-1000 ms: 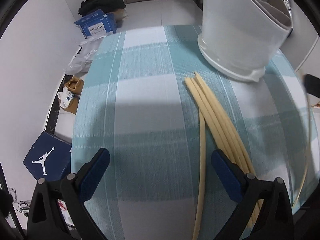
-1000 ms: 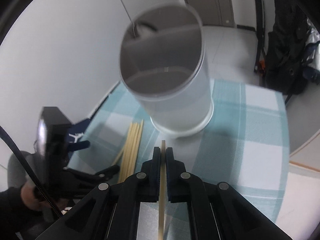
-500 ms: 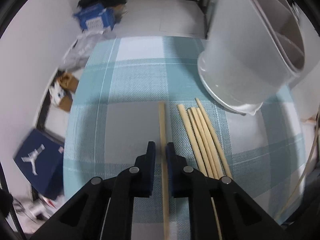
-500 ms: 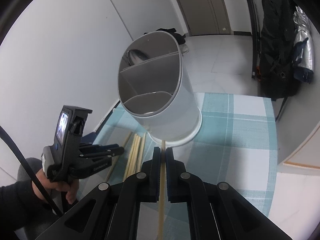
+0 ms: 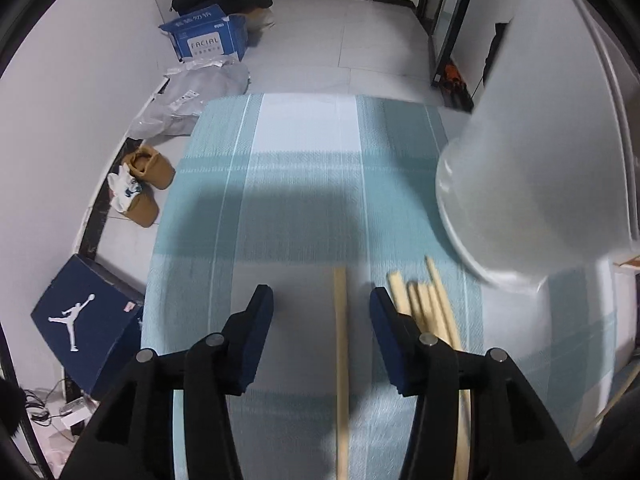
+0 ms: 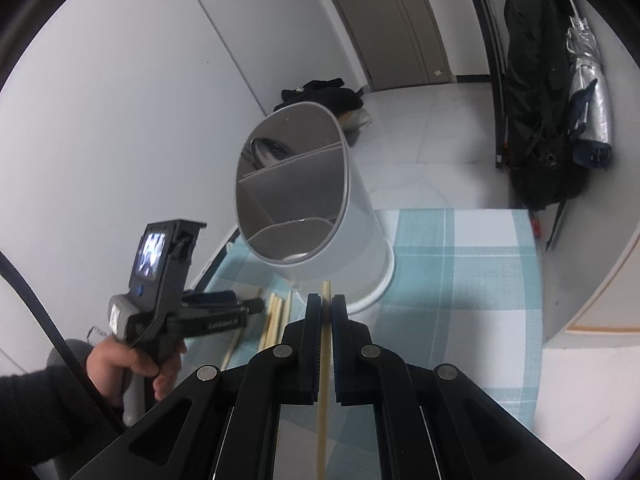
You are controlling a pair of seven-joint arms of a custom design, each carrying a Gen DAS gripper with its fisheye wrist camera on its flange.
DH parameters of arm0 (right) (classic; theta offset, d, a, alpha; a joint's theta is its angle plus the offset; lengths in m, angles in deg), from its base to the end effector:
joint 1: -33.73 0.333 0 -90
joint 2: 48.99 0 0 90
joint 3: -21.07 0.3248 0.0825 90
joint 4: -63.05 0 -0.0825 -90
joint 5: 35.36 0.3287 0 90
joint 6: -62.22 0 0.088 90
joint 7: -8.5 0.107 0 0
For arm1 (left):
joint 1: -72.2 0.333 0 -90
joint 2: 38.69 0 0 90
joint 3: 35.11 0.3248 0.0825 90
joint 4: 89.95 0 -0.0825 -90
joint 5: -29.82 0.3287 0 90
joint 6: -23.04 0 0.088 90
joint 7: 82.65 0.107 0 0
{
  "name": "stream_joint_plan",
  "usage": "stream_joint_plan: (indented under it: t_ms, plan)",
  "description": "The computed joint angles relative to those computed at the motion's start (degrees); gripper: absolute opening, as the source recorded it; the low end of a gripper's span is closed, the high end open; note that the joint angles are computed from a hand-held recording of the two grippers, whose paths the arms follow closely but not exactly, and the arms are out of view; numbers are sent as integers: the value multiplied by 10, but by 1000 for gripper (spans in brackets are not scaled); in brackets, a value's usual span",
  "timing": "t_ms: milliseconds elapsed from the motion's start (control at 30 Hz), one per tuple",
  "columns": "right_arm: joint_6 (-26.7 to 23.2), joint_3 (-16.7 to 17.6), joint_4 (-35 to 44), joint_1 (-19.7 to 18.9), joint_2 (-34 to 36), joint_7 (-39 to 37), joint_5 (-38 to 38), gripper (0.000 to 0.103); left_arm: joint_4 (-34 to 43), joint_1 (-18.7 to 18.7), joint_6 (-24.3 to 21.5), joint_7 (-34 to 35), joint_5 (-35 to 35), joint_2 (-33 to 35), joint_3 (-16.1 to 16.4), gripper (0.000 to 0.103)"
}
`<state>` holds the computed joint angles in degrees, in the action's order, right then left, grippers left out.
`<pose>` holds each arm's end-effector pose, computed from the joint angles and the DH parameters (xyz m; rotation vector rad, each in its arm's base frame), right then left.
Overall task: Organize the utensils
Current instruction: 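Carry the chopstick upright with the right gripper over the white holder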
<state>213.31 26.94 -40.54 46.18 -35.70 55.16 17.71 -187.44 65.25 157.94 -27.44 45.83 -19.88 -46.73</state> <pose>0.5906 0.1682 0.5073 -1.8750 1.2862 -0.1046 0.6042 -0.1824 0.4727 -2.1552 1.8725 -0.3802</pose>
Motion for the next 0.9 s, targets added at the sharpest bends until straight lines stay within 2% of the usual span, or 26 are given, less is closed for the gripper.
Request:
stream_joint_plan:
  t_ms: [67, 133, 267, 367, 400, 500, 567, 733, 900]
  plan:
    - [4, 0, -1, 0, -1, -3, 2, 4, 13, -1, -15, 6, 1, 5, 0, 13]
    - [7, 1, -2, -1, -3, -7, 6, 4, 23, 6, -26, 28, -25, 10, -10, 3]
    - [12, 2, 0, 0, -4, -15, 11, 4, 22, -1, -14, 1, -19, 6, -1, 3]
    - [22, 4, -4, 2, -9, -27, 18, 4, -13, 3, 46, -44, -20, -19, 5, 3]
    - [26, 6, -7, 2, -12, -35, 25, 4, -33, -1, 71, -69, -2, -37, 11, 3]
    - [42, 8, -19, 5, -21, -54, 40, 4, -62, -13, 102, -126, 49, -71, 21, 3]
    - [55, 10, -27, 9, -27, -70, 48, 4, -83, -16, 122, -157, 75, -94, 22, 3]
    - [86, 14, -50, 21, -42, -101, 70, 4, -143, -15, 208, -225, 131, -151, 23, 3]
    - [115, 16, -61, 34, -49, -111, 86, 4, -163, -9, 269, -287, 205, -166, 27, 3]
